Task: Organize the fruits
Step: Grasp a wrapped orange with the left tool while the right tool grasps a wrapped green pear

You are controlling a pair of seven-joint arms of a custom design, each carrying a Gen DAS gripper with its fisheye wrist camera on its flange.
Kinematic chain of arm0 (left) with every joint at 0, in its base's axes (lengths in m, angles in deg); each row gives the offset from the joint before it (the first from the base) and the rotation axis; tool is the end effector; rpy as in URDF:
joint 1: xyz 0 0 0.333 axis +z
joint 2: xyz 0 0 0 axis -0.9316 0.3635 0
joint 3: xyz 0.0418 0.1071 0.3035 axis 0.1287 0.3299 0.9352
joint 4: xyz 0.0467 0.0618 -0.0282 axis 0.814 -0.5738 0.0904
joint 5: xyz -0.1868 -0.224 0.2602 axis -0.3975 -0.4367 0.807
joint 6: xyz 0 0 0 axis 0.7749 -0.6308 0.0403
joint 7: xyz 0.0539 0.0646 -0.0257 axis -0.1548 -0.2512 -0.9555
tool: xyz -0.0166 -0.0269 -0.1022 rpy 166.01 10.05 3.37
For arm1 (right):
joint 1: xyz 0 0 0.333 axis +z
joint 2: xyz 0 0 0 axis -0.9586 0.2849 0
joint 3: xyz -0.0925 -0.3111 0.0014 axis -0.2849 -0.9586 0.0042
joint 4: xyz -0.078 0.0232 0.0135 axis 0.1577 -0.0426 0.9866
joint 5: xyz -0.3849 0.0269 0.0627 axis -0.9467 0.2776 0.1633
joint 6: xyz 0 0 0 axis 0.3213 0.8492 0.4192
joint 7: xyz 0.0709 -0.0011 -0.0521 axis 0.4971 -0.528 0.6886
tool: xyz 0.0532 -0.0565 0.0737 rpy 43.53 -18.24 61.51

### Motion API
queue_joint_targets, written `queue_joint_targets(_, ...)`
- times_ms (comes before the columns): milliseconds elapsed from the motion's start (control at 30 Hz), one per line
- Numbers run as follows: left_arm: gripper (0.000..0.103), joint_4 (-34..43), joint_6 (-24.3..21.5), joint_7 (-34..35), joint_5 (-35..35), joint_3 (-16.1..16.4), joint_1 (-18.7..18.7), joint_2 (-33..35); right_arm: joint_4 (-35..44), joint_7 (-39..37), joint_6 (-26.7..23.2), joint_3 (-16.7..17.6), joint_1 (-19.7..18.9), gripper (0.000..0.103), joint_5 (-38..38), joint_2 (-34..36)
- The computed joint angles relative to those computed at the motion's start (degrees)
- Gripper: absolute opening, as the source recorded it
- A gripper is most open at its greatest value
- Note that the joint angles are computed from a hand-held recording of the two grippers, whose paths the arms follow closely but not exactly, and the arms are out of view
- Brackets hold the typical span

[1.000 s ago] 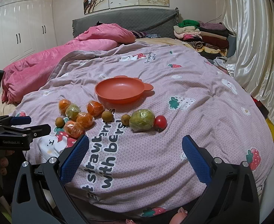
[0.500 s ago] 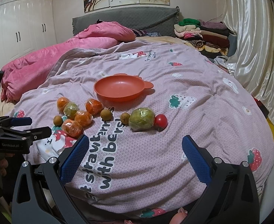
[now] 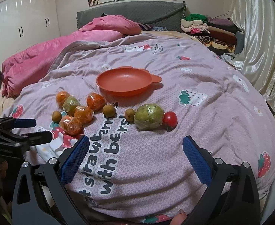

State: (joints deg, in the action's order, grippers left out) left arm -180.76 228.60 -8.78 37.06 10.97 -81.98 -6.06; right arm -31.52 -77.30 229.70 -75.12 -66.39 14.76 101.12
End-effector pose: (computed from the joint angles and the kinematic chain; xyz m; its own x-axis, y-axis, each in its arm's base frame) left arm 0.5595 -0.2147 0.3476 0.0227 -0.9803 0.1964 -0.8145 -0.1321 -0.5649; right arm 0.5800 0.0587 0.3636 0.4205 -0.9064 -0.0399 -0.6355 -0.2628 -0.7260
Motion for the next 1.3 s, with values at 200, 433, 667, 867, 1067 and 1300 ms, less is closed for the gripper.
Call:
queue_joint_targets(200, 0.075, 4.2, -0.5, 7.4, -5.7, -5.1, 3.6, 4.1, 3.2, 5.7, 0.4, -0.5, -0.8, 0.099, -6.5, 3.1)
queue_joint_targets(433, 0.056, 9.2, -4.5, 12.6, -10.1, -5.4, 2.8, 8.4, 7.5, 10.5, -1.5, 0.6, -3.4, 0.099, -18.3, 7.3)
queue_joint_targets(667, 0.041, 11.0, -5.6, 12.3, -9.4, -2.8, 0.5, 9.5, 12.1, 10.2, -4.8, 2.2, -5.7, 0.099, -28.4, 10.6)
queue_joint_targets(867, 0.041, 11.5, -5.9, 14.0, -10.3, -3.8, 1.5, 9.9, 15.8, 10.3, -10.8, 2.0, -6.2, 0.098, -36.6, 12.5)
queue_joint_targets(1067, 0.040, 11.9, -6.3, 16.3, -12.3, -5.3, 2.9, 10.1, 18.9, 10.1, -15.2, 0.6, -5.2, 0.075, -43.5, 14.5)
queue_joint_targets(1300, 0.039, 12.2, -7.1, 18.5, -15.2, -6.6, 4.1, 10.0, 20.3, 8.6, -17.9, -0.3, -3.8, 0.050, -51.4, 16.1)
